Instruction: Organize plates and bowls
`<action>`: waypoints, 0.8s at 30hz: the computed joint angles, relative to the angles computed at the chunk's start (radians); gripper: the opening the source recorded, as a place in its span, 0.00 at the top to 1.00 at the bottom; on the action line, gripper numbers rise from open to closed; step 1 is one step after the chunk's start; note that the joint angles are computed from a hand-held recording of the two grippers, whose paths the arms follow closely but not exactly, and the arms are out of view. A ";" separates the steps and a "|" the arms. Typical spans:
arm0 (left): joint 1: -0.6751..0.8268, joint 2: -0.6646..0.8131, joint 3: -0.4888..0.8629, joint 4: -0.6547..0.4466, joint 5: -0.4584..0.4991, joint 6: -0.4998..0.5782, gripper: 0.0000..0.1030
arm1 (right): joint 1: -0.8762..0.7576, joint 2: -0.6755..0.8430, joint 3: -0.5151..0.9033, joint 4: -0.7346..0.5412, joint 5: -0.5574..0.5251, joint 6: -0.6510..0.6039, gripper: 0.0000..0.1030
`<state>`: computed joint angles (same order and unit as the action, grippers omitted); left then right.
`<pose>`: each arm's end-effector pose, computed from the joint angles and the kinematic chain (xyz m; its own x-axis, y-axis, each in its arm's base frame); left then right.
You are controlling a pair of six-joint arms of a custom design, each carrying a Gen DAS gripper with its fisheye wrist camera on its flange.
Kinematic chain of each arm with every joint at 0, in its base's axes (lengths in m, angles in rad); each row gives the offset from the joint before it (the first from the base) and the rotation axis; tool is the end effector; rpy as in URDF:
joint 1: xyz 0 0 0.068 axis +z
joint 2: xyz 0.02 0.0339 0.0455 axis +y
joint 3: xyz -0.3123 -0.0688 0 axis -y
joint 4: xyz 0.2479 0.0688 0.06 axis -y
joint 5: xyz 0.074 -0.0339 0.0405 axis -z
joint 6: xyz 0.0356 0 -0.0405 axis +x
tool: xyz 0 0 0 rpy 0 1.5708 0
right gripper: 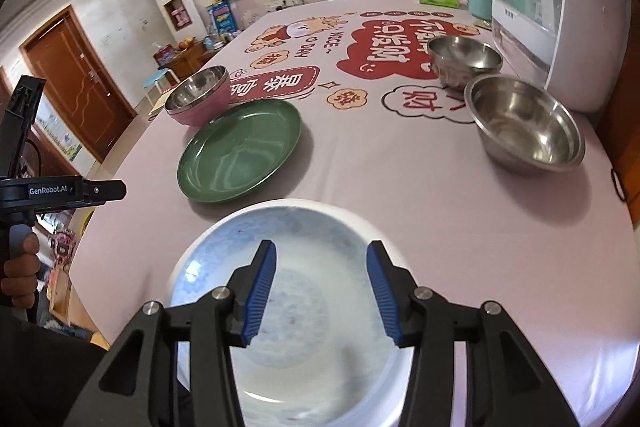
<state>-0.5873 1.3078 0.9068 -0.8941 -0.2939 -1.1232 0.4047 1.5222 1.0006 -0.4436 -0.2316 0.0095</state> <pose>0.1888 -0.1133 0.2695 -0.7656 -0.5269 -0.3691 -0.5210 0.8444 -0.1248 0.2831 0.1302 0.2646 -0.7605 -0.3157 -0.5674 -0.4961 0.8463 0.1941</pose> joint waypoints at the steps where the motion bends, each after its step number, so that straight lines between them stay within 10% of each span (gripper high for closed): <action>1: 0.019 -0.006 -0.010 0.014 0.011 0.032 0.50 | 0.016 0.000 -0.003 0.006 0.016 0.026 0.54; 11: 0.267 -0.028 -0.083 0.180 0.160 0.433 0.42 | 0.164 0.023 0.002 0.066 0.171 0.315 0.47; 24: 0.472 0.033 -0.094 0.308 0.340 0.650 0.31 | 0.254 0.156 0.150 0.049 0.251 0.485 0.42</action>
